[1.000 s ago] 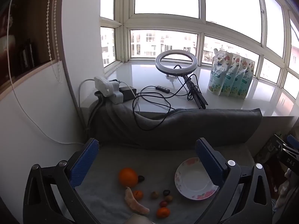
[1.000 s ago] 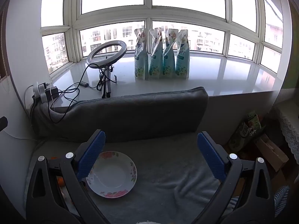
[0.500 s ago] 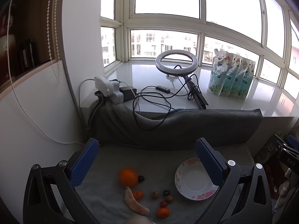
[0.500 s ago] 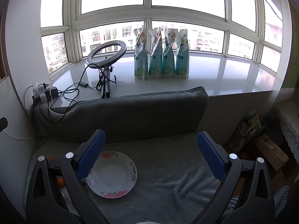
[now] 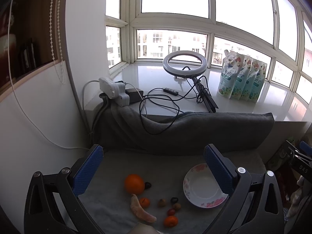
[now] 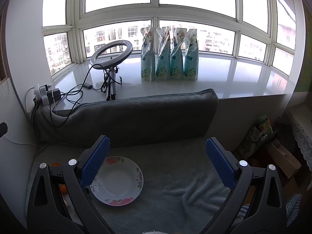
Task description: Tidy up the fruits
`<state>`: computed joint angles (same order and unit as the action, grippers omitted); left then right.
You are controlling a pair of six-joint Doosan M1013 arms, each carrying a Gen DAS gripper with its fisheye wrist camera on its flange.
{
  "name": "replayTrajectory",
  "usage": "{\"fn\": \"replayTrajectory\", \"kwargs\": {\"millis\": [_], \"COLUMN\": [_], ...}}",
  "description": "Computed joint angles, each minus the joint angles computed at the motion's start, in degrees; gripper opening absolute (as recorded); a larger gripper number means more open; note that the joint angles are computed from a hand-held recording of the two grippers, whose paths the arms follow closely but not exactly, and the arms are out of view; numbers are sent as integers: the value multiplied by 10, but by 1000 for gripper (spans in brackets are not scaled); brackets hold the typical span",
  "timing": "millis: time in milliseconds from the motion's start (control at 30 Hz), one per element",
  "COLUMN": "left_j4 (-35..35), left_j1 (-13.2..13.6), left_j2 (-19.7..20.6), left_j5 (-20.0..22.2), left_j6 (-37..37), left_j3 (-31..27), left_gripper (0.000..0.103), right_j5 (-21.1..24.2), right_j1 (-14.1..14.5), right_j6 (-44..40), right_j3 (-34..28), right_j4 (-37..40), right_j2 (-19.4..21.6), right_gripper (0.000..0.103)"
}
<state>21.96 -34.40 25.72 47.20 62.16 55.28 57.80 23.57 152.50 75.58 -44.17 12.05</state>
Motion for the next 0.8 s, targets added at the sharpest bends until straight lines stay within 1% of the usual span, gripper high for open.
{"fn": "replayTrajectory", "kwargs": {"millis": [100,167,233,300,367,433,567,667,767,800], "left_j4": [0,-2,-2,-2,-3,-2,-14,-29,-36,-41], "left_j1": [0,0,0,0,0,1,6,12,16,18], "left_j2": [-2,-2,-2,-2,-2,-2,0,-1,-4,-5], "left_j5": [-1,1,3,6,9,14,31,44,53,55], "left_j6": [-1,1,1,1,1,-1,-1,8,7,5], "left_j3": [5,6,6,6,5,7,7,12,23,27], "left_gripper": [102,102,102,102,102,102,102,102,102,102], "right_j5": [0,5,28,42,47,29,11,-19,-23,-37], "right_j1": [1,1,-3,-4,-5,-6,-13,-14,-17,-19], "right_j6": [0,-7,-35,-52,-61,-63,-87,-88,-114,-115], "right_j3": [4,1,-13,-21,-25,-18,-11,4,5,9], "right_j4": [1,14,55,74,81,75,115,111,133,141], "right_j2": [0,0,4,6,8,6,3,2,7,7], "right_gripper": [101,101,101,101,101,101,101,101,101,101]}}
